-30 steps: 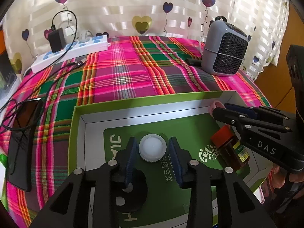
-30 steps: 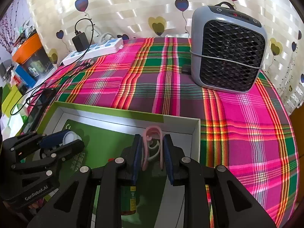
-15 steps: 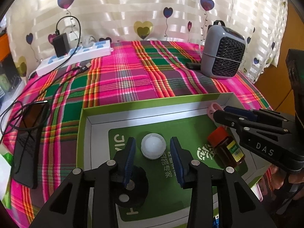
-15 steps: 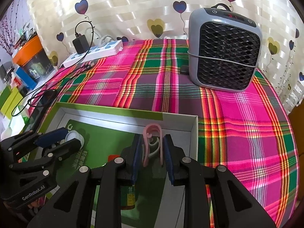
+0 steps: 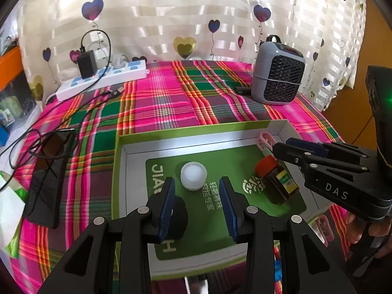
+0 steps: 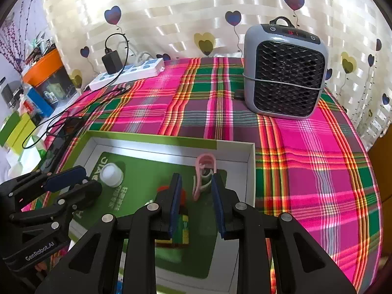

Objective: Organize rigid objects
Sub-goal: 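Release the white jar in the box with the left tool while the right tool releases the pink clip, then withdraw both tools toward the white charger and remaining objects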

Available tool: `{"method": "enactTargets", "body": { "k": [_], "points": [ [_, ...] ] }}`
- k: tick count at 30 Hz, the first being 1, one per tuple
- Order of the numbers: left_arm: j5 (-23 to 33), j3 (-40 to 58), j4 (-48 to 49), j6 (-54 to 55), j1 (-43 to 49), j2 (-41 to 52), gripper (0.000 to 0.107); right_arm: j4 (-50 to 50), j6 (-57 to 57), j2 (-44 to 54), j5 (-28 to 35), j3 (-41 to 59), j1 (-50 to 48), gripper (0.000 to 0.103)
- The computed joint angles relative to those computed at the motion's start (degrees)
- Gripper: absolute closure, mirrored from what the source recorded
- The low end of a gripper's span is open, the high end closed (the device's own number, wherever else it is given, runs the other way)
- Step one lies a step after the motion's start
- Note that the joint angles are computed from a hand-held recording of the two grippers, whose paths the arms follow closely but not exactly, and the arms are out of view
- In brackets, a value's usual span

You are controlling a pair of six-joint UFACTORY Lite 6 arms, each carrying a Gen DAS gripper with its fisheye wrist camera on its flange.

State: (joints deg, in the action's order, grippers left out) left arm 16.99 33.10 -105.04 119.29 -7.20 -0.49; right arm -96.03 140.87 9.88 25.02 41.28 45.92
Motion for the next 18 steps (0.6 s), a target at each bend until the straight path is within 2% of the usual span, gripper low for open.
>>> {"method": "enactTargets", "body": {
  "k": [6, 18],
  "points": [
    [0.17, -4.48, 3.56, -2.9, 1.35, -6.38, 0.071, 2.51, 0.27, -1.88, 2.2, -1.46, 3.27, 0.077],
    [4.3, -13.48, 15.4, -12.15, 7.54, -18.94, 0.071, 6.67, 3.16, -6.37, 7.74, -5.62, 11.75, 0.077]
  ]
}}
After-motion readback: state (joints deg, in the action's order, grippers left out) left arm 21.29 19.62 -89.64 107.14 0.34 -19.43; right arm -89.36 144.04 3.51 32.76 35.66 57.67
